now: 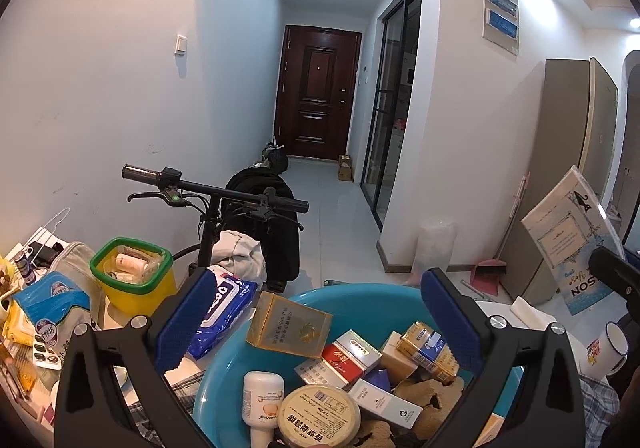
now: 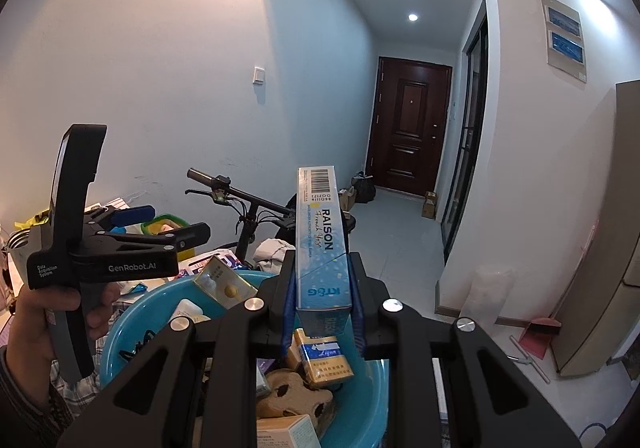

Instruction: Organize objects

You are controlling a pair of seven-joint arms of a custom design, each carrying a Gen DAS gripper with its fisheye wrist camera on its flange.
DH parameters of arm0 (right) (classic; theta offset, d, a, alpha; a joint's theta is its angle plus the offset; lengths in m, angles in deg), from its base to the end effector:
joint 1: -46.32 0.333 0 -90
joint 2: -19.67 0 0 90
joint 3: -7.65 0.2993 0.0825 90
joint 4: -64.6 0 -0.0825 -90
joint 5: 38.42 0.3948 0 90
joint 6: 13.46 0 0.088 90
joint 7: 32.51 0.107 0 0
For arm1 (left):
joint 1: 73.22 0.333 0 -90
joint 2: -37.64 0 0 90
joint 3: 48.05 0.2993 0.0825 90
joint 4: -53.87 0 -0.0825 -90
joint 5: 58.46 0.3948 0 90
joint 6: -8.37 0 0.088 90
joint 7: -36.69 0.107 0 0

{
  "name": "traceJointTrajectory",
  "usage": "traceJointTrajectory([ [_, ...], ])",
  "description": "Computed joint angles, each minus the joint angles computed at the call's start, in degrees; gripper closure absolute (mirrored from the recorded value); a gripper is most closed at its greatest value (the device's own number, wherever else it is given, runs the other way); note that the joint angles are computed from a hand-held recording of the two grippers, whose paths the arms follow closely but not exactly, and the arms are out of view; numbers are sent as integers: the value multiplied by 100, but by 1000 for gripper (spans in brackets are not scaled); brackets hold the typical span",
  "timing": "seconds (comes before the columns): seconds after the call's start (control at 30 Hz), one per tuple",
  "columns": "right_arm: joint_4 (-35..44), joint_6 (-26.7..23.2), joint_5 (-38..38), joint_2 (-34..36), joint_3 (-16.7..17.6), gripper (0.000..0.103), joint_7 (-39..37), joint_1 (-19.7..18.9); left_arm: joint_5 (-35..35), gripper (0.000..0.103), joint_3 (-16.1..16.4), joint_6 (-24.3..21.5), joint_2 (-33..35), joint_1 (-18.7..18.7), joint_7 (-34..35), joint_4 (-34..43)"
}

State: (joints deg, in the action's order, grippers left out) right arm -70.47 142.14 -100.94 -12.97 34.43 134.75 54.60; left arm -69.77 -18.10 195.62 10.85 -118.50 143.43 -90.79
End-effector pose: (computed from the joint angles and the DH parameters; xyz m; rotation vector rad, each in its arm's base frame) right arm 0.3437 0.3183 0.5743 -1.5753 1.3325 -1.0879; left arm 0.4664 -0.0821 0.5333 -1.3836 1.7773 -1.2783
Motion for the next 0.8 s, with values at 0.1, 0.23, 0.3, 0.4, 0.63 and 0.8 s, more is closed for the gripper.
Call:
traceJointTrajectory([
  [0.1, 9, -49, 38, 10, -17, 81, -46, 28, 4, 0, 55, -40, -46, -67, 42, -1],
  [0.23, 18, -82, 47, 7, -21, 81, -75, 34, 2, 0, 40, -2, -128, -59, 84, -41],
  [0.3, -8, -109, 30, -37, -9, 81, -25, 26, 15, 0, 43, 10, -170, -64, 90, -57],
  [0.4, 6, -191, 62, -31, -7, 76, -43, 34, 41, 0, 86, 14, -244, -104, 104, -78],
  [0.63, 11, -128, -155, -102, 47, 29, 307, -42, 78, 0, 51, 5, -350, -84, 105, -112],
  [0.8, 74, -252, -337, -112, 129, 5, 504, -65, 117, 0, -89, 1, -494, 9, 124, -198],
])
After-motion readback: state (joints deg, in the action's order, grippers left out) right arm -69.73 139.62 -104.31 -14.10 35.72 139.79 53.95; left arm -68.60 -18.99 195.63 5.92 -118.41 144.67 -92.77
